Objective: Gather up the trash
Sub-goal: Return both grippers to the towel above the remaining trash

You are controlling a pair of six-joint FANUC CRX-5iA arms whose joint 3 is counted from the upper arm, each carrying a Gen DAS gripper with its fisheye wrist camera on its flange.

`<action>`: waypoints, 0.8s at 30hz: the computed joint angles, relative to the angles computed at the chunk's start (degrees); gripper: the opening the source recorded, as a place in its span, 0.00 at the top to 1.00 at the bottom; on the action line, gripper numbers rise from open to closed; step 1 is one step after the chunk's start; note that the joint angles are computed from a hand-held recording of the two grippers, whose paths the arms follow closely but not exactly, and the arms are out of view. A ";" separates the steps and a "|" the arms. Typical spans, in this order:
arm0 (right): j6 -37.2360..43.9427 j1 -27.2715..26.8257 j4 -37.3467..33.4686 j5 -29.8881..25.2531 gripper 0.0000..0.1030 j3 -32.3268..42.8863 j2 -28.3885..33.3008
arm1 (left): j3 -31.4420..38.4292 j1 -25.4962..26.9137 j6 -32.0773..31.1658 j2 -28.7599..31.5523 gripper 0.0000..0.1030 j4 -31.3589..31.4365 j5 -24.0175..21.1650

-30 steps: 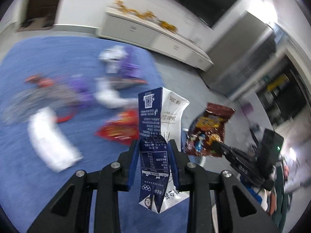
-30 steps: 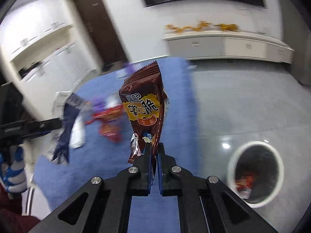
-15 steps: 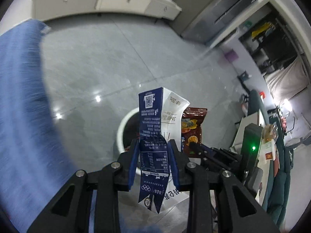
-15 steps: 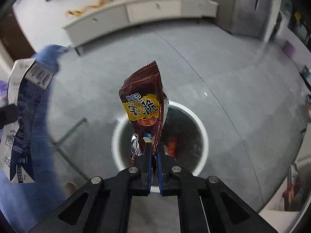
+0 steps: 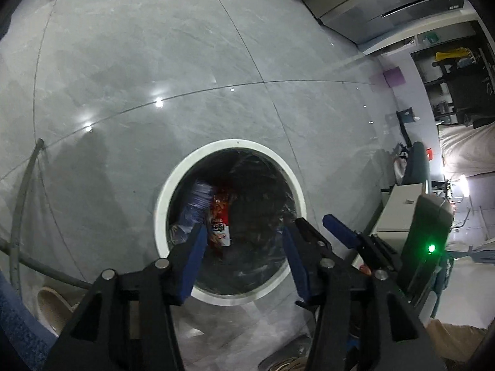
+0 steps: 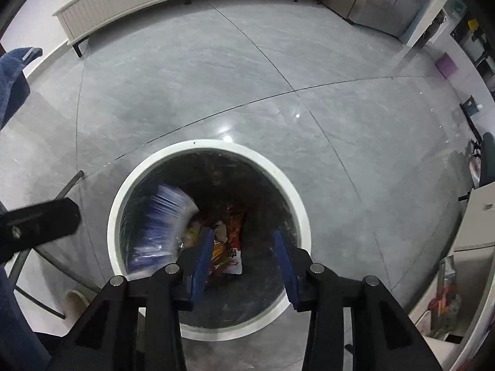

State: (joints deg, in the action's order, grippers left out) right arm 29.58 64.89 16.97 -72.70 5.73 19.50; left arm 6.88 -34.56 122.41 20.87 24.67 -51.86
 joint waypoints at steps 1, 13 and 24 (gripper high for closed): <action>0.27 0.20 0.51 -0.80 0.63 0.69 0.17 | -1.21 0.26 -0.63 -0.68 0.52 0.81 0.63; 7.91 7.74 7.24 -5.11 0.62 14.33 3.26 | -8.91 -1.34 12.69 -26.36 0.52 -20.80 -1.19; 18.20 18.69 4.81 -2.83 0.54 36.23 12.24 | -11.85 -23.87 42.65 -54.44 0.50 -59.50 -34.56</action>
State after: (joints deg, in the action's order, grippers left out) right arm 47.77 83.59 21.78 -75.53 41.96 31.74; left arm -4.98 -58.44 165.05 -33.56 -34.82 -86.42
